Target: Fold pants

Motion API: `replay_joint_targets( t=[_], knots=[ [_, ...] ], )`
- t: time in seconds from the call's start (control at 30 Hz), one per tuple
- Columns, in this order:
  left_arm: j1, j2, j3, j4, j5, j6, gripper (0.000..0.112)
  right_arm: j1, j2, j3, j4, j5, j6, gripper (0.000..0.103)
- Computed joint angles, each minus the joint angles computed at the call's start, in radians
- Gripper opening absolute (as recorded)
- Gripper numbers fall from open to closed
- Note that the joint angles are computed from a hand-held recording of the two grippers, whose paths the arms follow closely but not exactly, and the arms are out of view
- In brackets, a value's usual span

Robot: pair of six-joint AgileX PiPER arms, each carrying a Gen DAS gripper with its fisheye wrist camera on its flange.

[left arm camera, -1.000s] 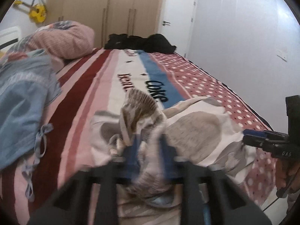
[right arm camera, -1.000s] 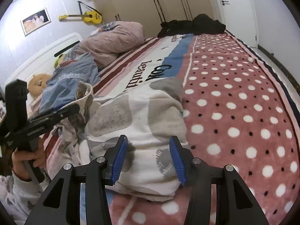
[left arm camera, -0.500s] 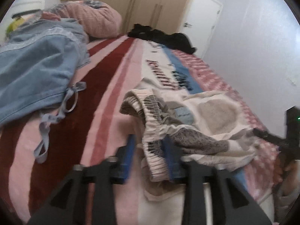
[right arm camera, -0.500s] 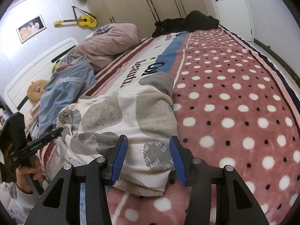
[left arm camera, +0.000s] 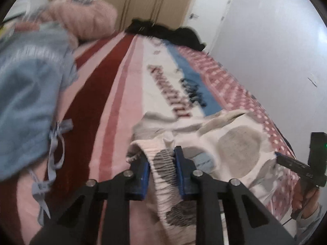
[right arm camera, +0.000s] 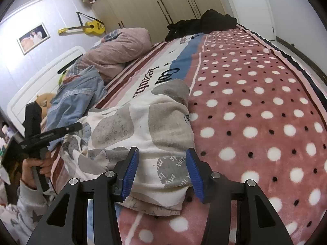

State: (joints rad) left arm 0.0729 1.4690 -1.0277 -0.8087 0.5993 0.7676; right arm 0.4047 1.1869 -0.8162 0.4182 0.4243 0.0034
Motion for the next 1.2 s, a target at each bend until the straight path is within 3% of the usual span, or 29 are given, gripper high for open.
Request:
replay_joint_targets(
  t=[0.1,0.3,0.37,0.53,0.63,0.67,0.73,0.83,0.9,0.93,0.97,1.0,1.13,1.2],
  knots=[
    [-0.017,-0.066,0.011,-0.051,-0.043,0.053,0.017,-0.016,0.003,-0.003,0.019,0.006,-0.015,0.044],
    [0.003,-0.028,-0.073,0.094,-0.081,-0.093,0.017,-0.046,0.001,-0.02,0.048,0.028,-0.04,0.044],
    [0.023,0.016,-0.085,0.148,-0.056,-0.139,0.017,-0.048,0.002,-0.024,0.026,0.032,-0.022,0.044],
    [0.073,0.094,-0.051,0.132,0.001,-0.114,0.026,-0.072,0.047,-0.033,0.061,0.065,-0.046,0.044],
    [0.142,0.063,0.002,-0.018,0.073,0.011,0.05,-0.067,0.054,-0.038,0.034,0.073,-0.021,0.045],
    [0.188,0.048,0.023,-0.108,0.141,0.093,0.057,-0.064,0.05,-0.04,0.021,0.075,-0.012,0.045],
    [0.255,0.033,0.052,-0.212,0.273,0.201,0.062,-0.056,0.04,-0.045,-0.012,0.077,0.013,0.045],
    [0.269,-0.001,0.11,-0.239,0.361,0.246,0.063,-0.047,0.039,-0.046,-0.019,0.078,0.021,0.045],
    [0.248,-0.034,0.162,-0.226,0.347,0.245,0.063,-0.04,0.046,-0.042,-0.015,0.071,0.023,0.045],
    [0.237,-0.046,0.18,-0.219,0.333,0.243,0.056,-0.037,0.047,-0.04,-0.015,0.068,0.025,0.045],
    [0.215,-0.062,0.203,-0.191,0.294,0.236,0.036,-0.033,0.048,-0.037,-0.018,0.063,0.03,0.045],
    [0.2,-0.067,0.21,-0.16,0.274,0.219,0.033,-0.03,0.047,-0.033,-0.023,0.057,0.036,0.045],
    [0.171,-0.13,0.263,-0.099,0.219,0.184,0.036,-0.012,0.036,-0.032,-0.112,0.065,0.098,0.048],
    [0.119,-0.214,0.282,-0.031,0.155,0.108,0.044,-0.003,0.029,-0.033,-0.161,0.072,0.136,0.049]
  ],
)
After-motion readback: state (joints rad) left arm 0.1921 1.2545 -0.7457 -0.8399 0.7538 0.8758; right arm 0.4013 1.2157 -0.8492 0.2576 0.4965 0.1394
